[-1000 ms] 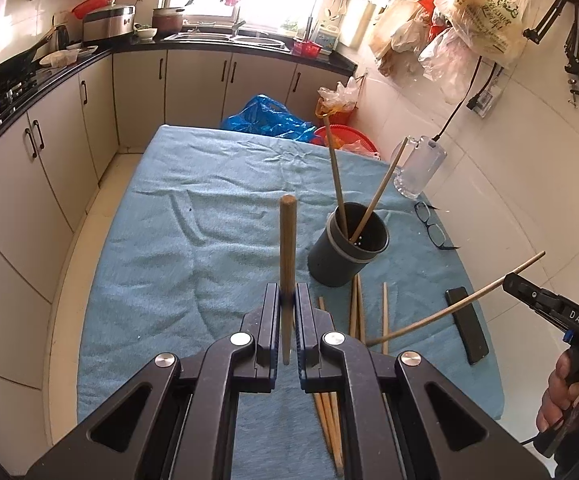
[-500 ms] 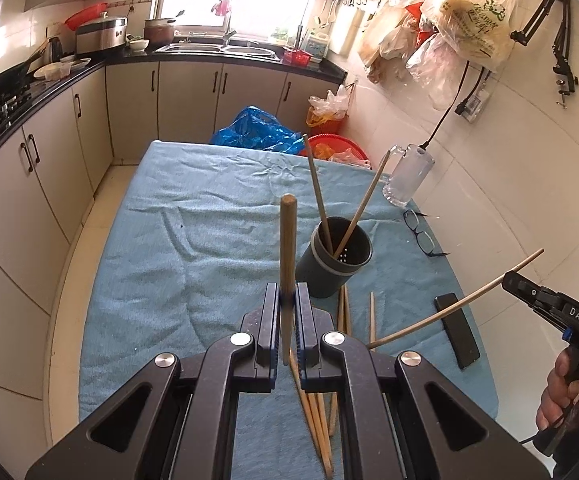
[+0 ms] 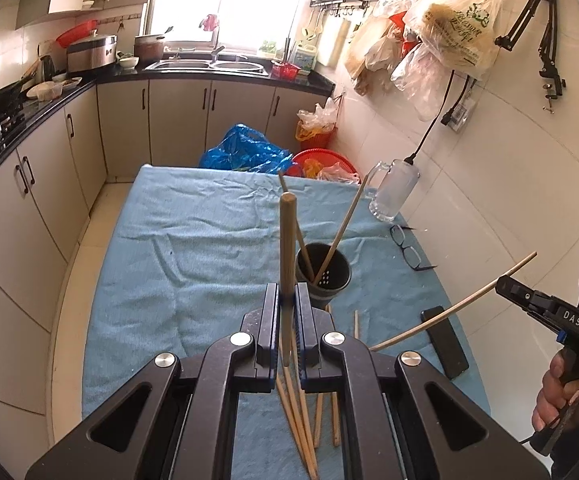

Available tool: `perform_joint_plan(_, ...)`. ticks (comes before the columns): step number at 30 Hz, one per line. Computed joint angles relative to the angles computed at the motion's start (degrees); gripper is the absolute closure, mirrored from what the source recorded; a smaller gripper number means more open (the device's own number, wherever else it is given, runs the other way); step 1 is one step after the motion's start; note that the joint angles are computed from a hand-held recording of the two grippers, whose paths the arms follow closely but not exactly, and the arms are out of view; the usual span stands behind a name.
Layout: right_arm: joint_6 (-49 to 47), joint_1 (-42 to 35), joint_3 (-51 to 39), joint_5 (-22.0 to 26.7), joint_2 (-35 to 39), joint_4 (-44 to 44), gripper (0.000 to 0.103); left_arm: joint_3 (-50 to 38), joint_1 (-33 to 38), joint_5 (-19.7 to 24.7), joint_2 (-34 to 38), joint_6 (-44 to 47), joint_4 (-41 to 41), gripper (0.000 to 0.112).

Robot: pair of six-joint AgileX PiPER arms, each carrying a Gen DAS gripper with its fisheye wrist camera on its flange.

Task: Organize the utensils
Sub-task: 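Lower the left gripper's chopstick into the black cup and open while the right gripper releases its own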

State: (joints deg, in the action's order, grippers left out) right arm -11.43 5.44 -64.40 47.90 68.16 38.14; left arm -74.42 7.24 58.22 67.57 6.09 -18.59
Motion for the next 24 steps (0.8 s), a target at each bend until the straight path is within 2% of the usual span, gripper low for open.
perform_joint_plan(11, -5.3, -4.7, -5.9, 3.1, 3.4, 5.6, 0.096, -12.0, -6.1, 2.7, 5.2, -6.0, 6.3, 0.106)
perform_joint_plan(24, -9.0, -8.1, -18.2, 5.8, 14.1, 12.6, 0.096, -29.6, -13.1, 6.3, 17.8, -13.6, 13.3, 0.106)
